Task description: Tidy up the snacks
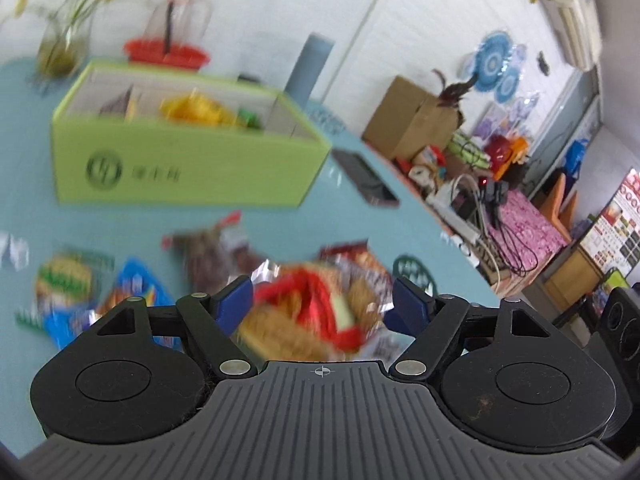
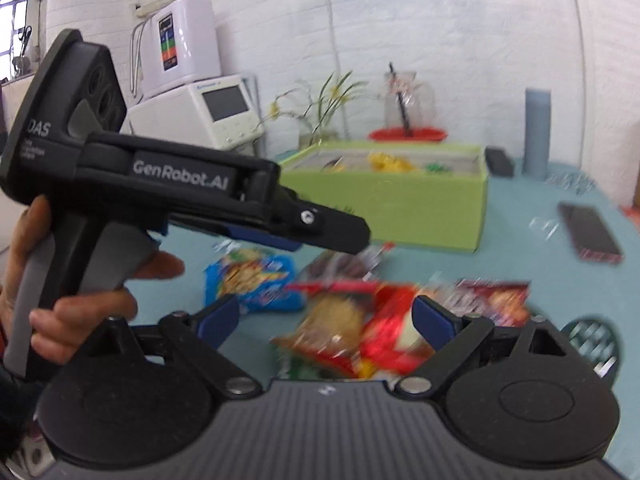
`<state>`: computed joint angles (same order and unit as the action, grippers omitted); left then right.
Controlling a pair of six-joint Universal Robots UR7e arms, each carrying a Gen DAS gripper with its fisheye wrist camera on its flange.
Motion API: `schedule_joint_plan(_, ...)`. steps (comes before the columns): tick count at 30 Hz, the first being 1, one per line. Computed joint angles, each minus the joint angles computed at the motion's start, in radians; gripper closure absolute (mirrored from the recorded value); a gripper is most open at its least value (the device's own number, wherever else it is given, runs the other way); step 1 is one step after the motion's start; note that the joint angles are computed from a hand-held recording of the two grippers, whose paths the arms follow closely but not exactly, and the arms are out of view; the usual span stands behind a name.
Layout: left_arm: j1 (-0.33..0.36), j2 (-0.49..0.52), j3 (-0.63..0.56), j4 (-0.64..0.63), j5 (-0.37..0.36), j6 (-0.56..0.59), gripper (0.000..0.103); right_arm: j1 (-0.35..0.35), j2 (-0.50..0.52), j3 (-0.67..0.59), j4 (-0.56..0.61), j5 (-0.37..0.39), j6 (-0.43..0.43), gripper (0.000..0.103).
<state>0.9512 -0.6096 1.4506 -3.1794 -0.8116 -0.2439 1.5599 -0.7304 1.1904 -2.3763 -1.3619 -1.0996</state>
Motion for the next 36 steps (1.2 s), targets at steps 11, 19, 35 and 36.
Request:
schedule_joint_plan(11, 0.058, -0.079, 0.121, 0.071, -0.090, -0.197, 0.071, 0.026, 0.023, 0.055, 0.019, -0.062, 0.048, 0.009)
schedule_joint_plan(19, -0.010, -0.174, 0.332, -0.033, 0.068, -0.191, 0.068, 0.040, -0.038, 0.193, 0.011, -0.034, -0.014, 0.009)
schedule_joint_plan(35, -0.099, -0.256, 0.551, -0.157, 0.168, -0.337, 0.050, 0.024, -0.122, 0.314, -0.041, -0.089, -0.019, 0.009)
schedule_joint_plan(36, -0.095, -0.257, 0.552, -0.140, 0.161, -0.364, 0.052, 0.029, -0.120, 0.315, -0.034, -0.090, -0.028, 0.009)
